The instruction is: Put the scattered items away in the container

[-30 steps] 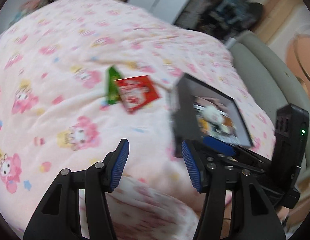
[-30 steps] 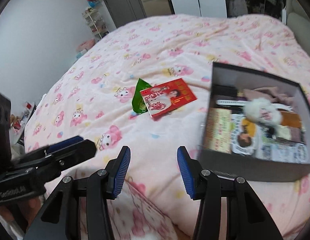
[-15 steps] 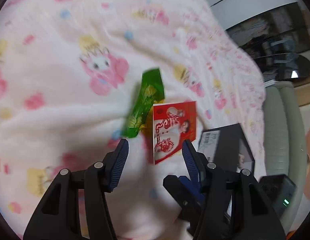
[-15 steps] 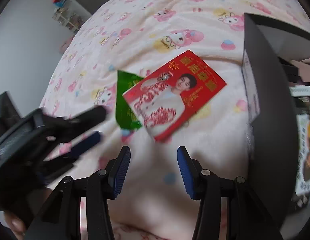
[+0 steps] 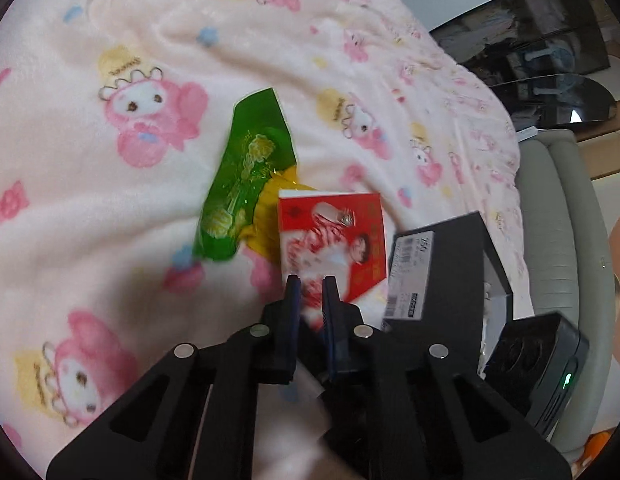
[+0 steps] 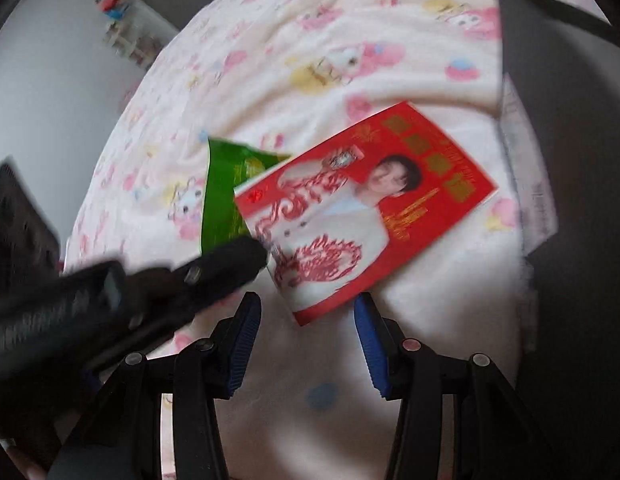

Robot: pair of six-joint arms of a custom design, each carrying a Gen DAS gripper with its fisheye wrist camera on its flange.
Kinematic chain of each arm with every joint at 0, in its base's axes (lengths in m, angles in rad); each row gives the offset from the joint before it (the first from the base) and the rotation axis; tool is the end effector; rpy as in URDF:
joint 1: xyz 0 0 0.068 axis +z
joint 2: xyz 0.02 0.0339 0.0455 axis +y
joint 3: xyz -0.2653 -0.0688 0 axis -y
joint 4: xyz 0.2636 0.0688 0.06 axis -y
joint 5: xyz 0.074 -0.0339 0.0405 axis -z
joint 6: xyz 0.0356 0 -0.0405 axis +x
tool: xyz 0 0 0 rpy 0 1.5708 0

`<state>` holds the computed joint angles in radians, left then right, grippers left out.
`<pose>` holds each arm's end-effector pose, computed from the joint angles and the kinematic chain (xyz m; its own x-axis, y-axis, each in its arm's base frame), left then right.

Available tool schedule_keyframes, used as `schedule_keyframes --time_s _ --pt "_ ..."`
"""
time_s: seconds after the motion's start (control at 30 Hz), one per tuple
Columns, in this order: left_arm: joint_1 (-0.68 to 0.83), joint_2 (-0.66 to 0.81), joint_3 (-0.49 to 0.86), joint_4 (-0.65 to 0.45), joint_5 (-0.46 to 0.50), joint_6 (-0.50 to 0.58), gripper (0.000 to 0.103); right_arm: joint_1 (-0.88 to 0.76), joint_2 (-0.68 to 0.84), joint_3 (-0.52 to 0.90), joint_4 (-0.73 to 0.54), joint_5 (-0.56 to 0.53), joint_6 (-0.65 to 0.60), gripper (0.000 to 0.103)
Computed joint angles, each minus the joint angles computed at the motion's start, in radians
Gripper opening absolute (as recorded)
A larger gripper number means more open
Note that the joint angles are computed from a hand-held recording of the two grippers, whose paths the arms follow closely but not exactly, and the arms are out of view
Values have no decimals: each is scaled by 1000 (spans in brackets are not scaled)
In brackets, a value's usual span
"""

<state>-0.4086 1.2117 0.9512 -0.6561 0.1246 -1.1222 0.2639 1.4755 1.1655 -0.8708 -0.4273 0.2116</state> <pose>0.2400 -0.1087 0.2652 -0.7336 -0.6567 -0.1751 -0.4551 0.6660 -0.5911 0.2902 0.0937 0.2559 -0.9548 -0.0600 -0.2912 -0.1933 0.8695 0.4546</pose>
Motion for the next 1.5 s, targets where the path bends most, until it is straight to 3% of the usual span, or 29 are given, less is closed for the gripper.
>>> schedule_keyframes --time_s 0.1,0.13,0.17,0.37,0.53,0.7,0.8,0.9,0.97,1.07,1.13,1.3,1.4,1.5 --pt "-5 -4 28 -98 -86 -29 18 12 -41 2 -28 9 11 44" --pt "4 4 30 -106 -90 -37 35 18 -42 4 -30 30 4 44" --pt "25 7 22 -99 -77 -45 42 30 -37 5 -30 60 3 44" --pt "124 65 47 5 -2 6 42 4 64 7 -8 27 69 44" --pt "104 139 140 -2 -125 92 42 -1 57 -19 55 18 89 44" --pt "95 286 227 -19 -68 205 39 -31 56 -31 95 -37 164 44" --pt "115 344 260 -50 -25 217 36 -30 68 -31 106 -23 178 44" --pt "120 316 227 -72 33 226 27 -34 55 -52 142 -39 162 43" --pt "119 272 191 -78 80 238 20 -37 11 -85 176 -56 151 33" --pt "107 219 151 -69 126 231 19 -27 -26 -95 174 -37 122 32" --pt "93 208 161 -85 99 231 19 -31 -31 -95 168 -48 130 32" --pt "105 259 254 -155 -82 252 21 -54 16 -56 118 -35 132 32" --pt "146 292 237 -66 52 315 21 -45 21 -76 157 -12 102 32" --pt "152 325 242 -53 82 335 21 -32 45 -81 171 6 98 32"
